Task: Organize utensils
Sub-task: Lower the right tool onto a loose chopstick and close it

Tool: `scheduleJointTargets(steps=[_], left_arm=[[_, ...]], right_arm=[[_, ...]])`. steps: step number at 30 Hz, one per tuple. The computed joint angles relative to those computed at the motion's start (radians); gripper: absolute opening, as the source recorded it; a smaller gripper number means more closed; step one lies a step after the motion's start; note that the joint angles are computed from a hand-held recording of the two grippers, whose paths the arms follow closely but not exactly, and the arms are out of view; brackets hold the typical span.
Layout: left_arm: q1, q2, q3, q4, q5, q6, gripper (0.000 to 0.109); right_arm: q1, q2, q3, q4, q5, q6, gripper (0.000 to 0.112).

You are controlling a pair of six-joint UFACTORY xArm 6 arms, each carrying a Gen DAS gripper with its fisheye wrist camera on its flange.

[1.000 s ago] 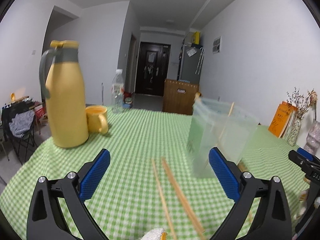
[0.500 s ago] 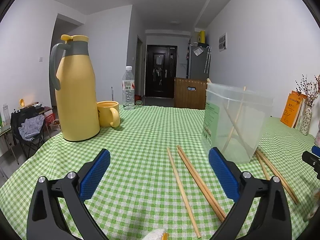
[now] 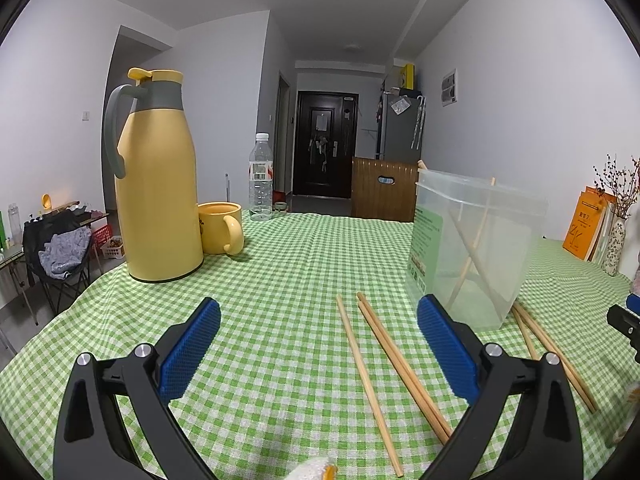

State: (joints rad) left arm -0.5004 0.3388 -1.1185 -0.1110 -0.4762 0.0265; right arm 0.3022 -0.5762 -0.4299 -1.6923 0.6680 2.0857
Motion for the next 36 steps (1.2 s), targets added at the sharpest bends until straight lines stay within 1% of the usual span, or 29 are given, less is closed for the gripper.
scheduleJointTargets(steps=[2, 5, 7, 8, 9, 10, 11, 12, 14, 15, 17, 18, 19, 20, 21, 22, 23, 25, 26, 28, 30, 32, 36], left_arm=[[0.000, 0.000, 0.000, -0.002, 0.000, 0.002, 0.096], [0.003, 0.000, 0.000, 0.009, 0.002, -0.009, 0.096], [0.004, 0.000, 0.001, 0.012, 0.002, -0.010, 0.096], [0.004, -0.001, 0.001, 0.015, 0.003, -0.013, 0.096], [0.005, -0.001, 0.002, 0.022, 0.003, -0.019, 0.096], [0.005, -0.002, 0.003, 0.023, 0.002, -0.019, 0.096], [0.005, -0.004, 0.005, 0.027, -0.001, -0.024, 0.096], [0.005, -0.004, 0.007, 0.029, -0.005, -0.026, 0.096], [0.004, -0.005, 0.008, 0.028, -0.005, -0.027, 0.096], [0.004, -0.005, 0.008, 0.025, -0.004, -0.026, 0.096], [0.005, -0.007, 0.009, 0.031, -0.004, -0.035, 0.096], [0.005, -0.007, 0.009, 0.034, -0.004, -0.039, 0.096], [0.006, -0.007, 0.010, 0.038, -0.005, -0.045, 0.096], [0.007, -0.007, 0.009, 0.043, -0.004, -0.049, 0.096], [0.007, -0.007, 0.009, 0.045, -0.003, -0.052, 0.096], [0.009, -0.007, 0.010, 0.050, -0.004, -0.057, 0.096], [0.008, -0.007, 0.010, 0.051, -0.005, -0.059, 0.096], [0.015, -0.007, 0.010, 0.067, -0.004, -0.076, 0.096], [0.016, -0.006, 0.008, 0.072, -0.002, -0.083, 0.096], [0.021, -0.005, 0.006, 0.086, 0.003, -0.099, 0.096], [0.025, -0.005, 0.006, 0.098, 0.002, -0.112, 0.096], [0.029, -0.005, 0.006, 0.110, 0.001, -0.122, 0.096], [0.032, -0.005, 0.005, 0.123, 0.003, -0.136, 0.096]], right_arm=[[-0.021, 0.006, -0.006, 0.014, -0.029, -0.015, 0.095], [-0.051, 0.026, -0.028, 0.104, -0.053, -0.117, 0.095], [-0.107, 0.030, -0.043, 0.176, -0.131, -0.198, 0.095], [-0.150, 0.035, -0.051, 0.232, -0.192, -0.255, 0.095], [-0.175, 0.042, -0.055, 0.271, -0.228, -0.293, 0.095], [-0.209, 0.054, -0.060, 0.336, -0.273, -0.360, 0.095], [-0.223, 0.061, -0.064, 0.374, -0.291, -0.400, 0.095], [-0.243, 0.078, -0.071, 0.450, -0.315, -0.481, 0.095], [-0.258, 0.102, -0.082, 0.552, -0.326, -0.590, 0.095], [-0.268, 0.117, -0.087, 0.622, -0.336, -0.663, 0.093], [-0.272, 0.145, -0.100, 0.755, -0.340, -0.799, 0.079], [-0.272, 0.154, -0.103, 0.806, -0.343, -0.850, 0.068], [-0.271, 0.165, -0.107, 0.855, -0.344, -0.898, 0.064], [-0.270, 0.179, -0.113, 0.912, -0.339, -0.951, 0.063], [-0.269, 0.196, -0.121, 0.984, -0.334, -1.020, 0.054], [-0.270, 0.207, -0.126, 1.040, -0.335, -1.072, 0.039], [-0.270, 0.223, -0.133, 1.128, -0.332, -1.146, 0.035], [-0.270, 0.238, -0.139, 1.239, -0.320, -1.230, 0.027], [-0.271, 0.252, -0.146, 1.321, -0.321, -1.298, 0.025], [-0.269, 0.278, -0.170, 1.401, -0.310, -1.373, 0.018], [-0.264, 0.299, -0.195, 1.499, -0.287, -1.458, 0.014], [-0.256, 0.319, -0.216, 1.550, -0.264, -1.502, 0.012], [-0.244, 0.353, -0.253, 1.566, -0.216, -1.504, 0.011]])
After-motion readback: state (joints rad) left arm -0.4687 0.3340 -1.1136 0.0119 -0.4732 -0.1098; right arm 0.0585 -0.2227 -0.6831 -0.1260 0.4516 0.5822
